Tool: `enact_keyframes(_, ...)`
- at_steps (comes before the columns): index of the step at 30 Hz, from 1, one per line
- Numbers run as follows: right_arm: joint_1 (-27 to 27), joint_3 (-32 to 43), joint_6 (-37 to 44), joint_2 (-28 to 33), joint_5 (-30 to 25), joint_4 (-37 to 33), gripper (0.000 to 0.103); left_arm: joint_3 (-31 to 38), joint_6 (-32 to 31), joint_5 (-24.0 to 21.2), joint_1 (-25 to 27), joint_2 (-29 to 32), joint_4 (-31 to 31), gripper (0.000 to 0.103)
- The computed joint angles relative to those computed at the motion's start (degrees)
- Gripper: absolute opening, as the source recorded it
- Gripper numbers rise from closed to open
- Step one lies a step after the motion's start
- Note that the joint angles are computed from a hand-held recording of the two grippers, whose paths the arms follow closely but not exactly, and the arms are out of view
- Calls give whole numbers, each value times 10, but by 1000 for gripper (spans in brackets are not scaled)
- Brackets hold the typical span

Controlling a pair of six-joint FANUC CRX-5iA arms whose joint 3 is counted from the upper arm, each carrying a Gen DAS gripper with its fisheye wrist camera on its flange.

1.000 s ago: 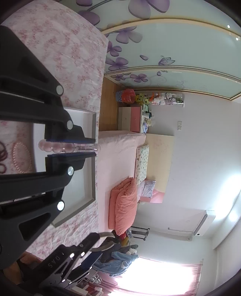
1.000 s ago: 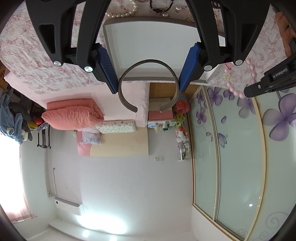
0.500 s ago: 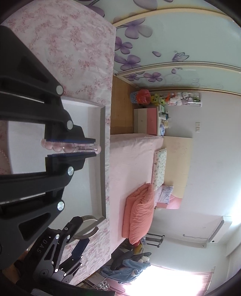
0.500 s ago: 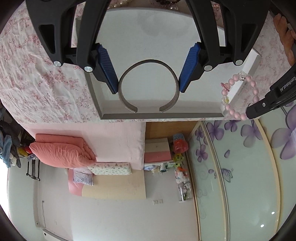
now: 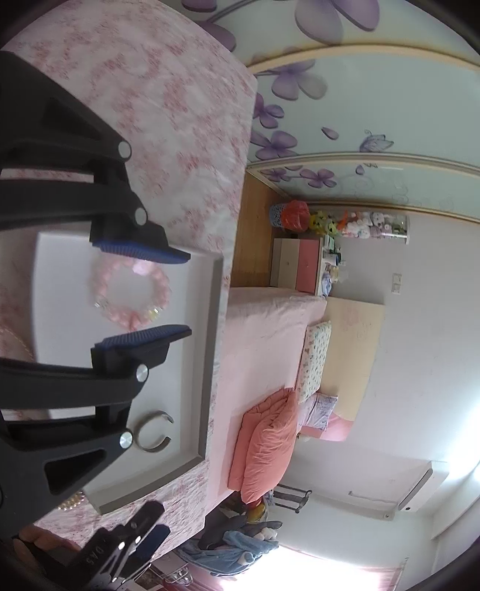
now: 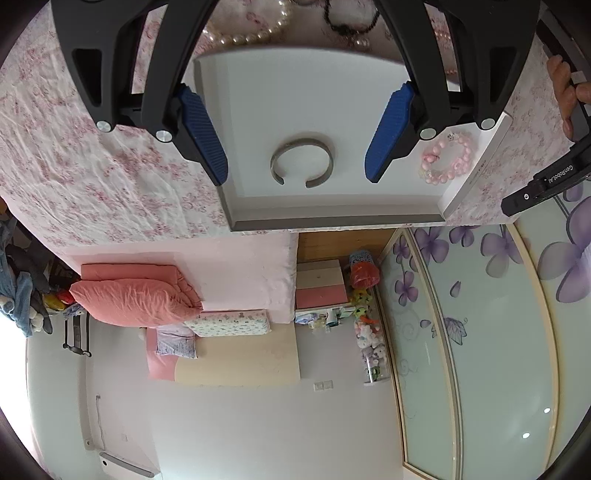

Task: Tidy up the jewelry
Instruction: 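Open both tools to drop the bracelet and cuff into the tray, then grasp the dark red strand with the left tool while the right grasps the pearl bracelet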

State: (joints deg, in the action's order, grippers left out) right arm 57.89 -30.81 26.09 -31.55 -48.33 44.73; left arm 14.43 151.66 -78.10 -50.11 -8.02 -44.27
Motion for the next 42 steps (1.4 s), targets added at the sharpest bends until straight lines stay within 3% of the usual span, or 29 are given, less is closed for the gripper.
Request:
enact_keyframes(8, 58, -37, -29, -58, -68, 30, 77, -20, 31, -48, -66, -25, -26, 40)
enact_keyframes(16, 85, -59, -19, -99, -148, -28, 76, -57, 42, -66, -107, -41, -3, 45)
enact_keyframes(22, 65, -52, -1, -87, -181, -77, 58, -80, 29, -59, -113, -41, 34, 46)
enact_keyframes(31, 24, -29, 53, -49, -184, -132, 39, -89, 6, -47, -119, -33, 55, 50)
enact_keyframes(33, 20, -27, 57, -42, -185, -129, 30, -90, 2, -43, -119, -34, 58, 50)
enact_keyframes(34, 20, -28, 57, -42, -185, -129, 18, -90, 0, -41, -120, -34, 59, 50)
enact_keyframes(35, 22, -29, 57, -44, -185, -128, 14, -91, -2, -39, -120, -34, 61, 51)
enact_keyframes(42, 48, -39, 42, -63, -209, -119, 12, -99, -19, -18, -116, -39, 83, 55)
